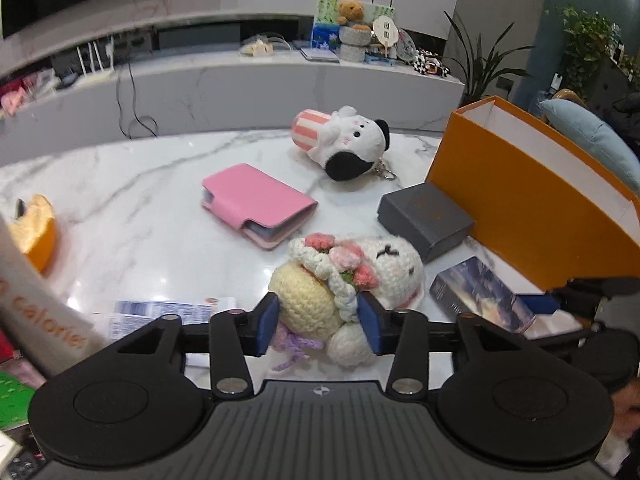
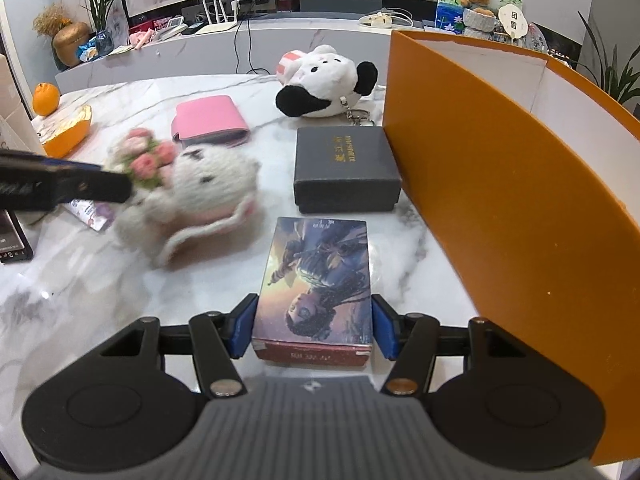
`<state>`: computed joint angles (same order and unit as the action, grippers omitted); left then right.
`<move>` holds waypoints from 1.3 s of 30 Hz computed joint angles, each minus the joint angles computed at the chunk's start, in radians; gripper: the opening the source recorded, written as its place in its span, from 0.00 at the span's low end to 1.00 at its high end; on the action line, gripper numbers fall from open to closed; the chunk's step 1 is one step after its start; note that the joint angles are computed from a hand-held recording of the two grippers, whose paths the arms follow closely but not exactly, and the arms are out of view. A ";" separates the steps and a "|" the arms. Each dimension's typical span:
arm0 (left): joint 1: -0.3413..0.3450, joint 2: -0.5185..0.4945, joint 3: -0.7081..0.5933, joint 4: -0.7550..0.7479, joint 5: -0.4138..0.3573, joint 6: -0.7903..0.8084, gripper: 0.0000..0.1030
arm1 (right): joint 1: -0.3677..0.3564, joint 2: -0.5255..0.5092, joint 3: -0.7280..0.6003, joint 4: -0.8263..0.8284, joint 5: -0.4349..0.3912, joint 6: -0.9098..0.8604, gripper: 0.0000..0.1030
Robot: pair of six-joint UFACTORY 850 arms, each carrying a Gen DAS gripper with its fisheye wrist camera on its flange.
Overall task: Organize objects
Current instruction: 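Close left tool on the crocheted doll while right tool closes on the picture card, then lift and carry the doll and picture card in both tools over the orange box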
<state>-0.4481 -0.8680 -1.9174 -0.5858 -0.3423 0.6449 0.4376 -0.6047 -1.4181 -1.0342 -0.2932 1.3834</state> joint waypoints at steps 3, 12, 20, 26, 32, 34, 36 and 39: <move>-0.011 0.011 0.025 0.041 0.077 0.038 0.88 | 0.000 -0.006 -0.008 0.010 0.001 -0.010 0.59; 0.046 -0.175 -0.247 -0.178 -0.164 0.020 0.88 | 0.003 -0.024 -0.028 0.057 0.006 -0.074 0.59; 0.042 -0.202 -0.288 -0.187 -0.264 0.025 0.71 | 0.001 -0.029 -0.023 -0.053 -0.005 0.005 0.59; 0.031 -0.174 -0.251 -0.148 -0.251 0.029 0.62 | 0.002 -0.039 -0.040 -0.024 -0.015 -0.005 0.62; 0.034 -0.160 -0.231 -0.140 -0.256 0.033 0.60 | 0.005 -0.059 -0.062 -0.081 -0.035 0.043 0.63; 0.036 -0.149 -0.216 -0.141 -0.254 0.037 0.60 | 0.005 -0.061 -0.065 -0.082 -0.034 0.030 0.58; 0.039 -0.137 -0.198 -0.152 -0.249 0.049 0.58 | 0.004 -0.066 -0.080 -0.013 -0.041 -0.043 0.58; 0.042 -0.118 -0.172 -0.160 -0.237 0.056 0.56 | -0.002 -0.066 -0.091 0.075 -0.035 -0.127 0.58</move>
